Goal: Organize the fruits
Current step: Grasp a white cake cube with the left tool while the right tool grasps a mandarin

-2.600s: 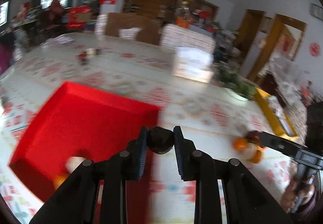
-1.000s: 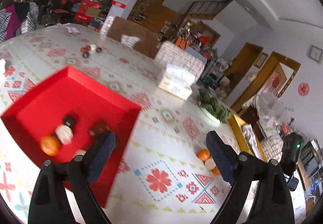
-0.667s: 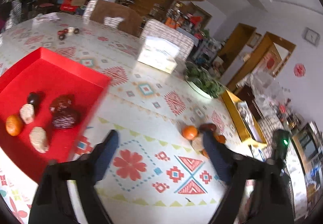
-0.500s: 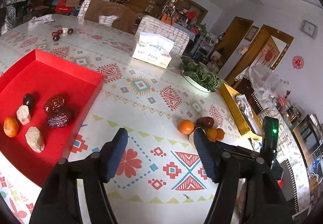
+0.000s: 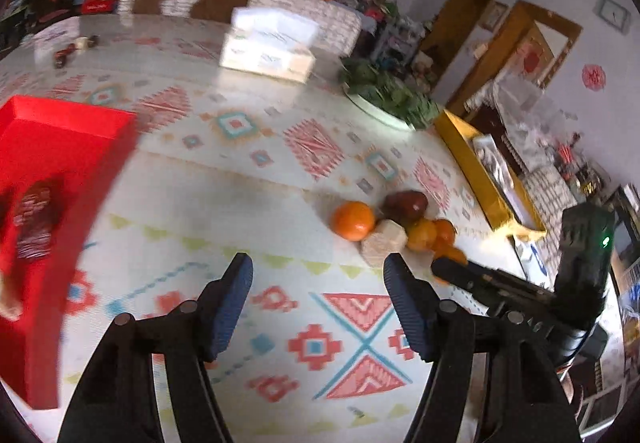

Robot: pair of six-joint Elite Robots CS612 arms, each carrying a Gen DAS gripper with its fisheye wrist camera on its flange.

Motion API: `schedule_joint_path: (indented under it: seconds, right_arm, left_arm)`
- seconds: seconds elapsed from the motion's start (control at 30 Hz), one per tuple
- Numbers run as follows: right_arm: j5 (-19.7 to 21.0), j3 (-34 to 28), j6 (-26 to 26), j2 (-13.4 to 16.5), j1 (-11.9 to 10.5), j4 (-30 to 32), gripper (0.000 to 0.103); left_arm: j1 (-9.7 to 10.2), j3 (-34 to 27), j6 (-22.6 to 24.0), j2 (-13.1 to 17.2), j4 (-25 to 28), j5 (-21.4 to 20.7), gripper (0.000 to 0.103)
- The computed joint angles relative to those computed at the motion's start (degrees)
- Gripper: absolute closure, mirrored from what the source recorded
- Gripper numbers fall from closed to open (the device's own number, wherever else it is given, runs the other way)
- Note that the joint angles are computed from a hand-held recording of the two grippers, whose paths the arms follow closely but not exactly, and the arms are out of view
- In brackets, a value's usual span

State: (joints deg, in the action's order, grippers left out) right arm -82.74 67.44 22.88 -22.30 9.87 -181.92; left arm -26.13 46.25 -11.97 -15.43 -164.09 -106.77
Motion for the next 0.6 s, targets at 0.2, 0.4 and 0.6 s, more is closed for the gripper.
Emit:
schedule_joint_path:
  seconds: [0.2,0.4,0.6]
  right_arm:
    - [-0.1,2.3,6.4,-0.6,-1.5,-3.8,0.064]
    - [-0.9,2.9,7.9,-0.9,-1.7,-5.0,0.064]
    - [-1.4,2.5,7.5,-0.8,-1.6,-4.7,0.064]
  left_arm:
    - [-1.98,-7.9,4.4,3.6,6.8,1.8,0.036]
    - [-4.37,-13.5,9.9,6.6,10.6,9.8,0.036]
    - [-3.94,-11.4,11.5,6.0,7.7,8.7,0.06]
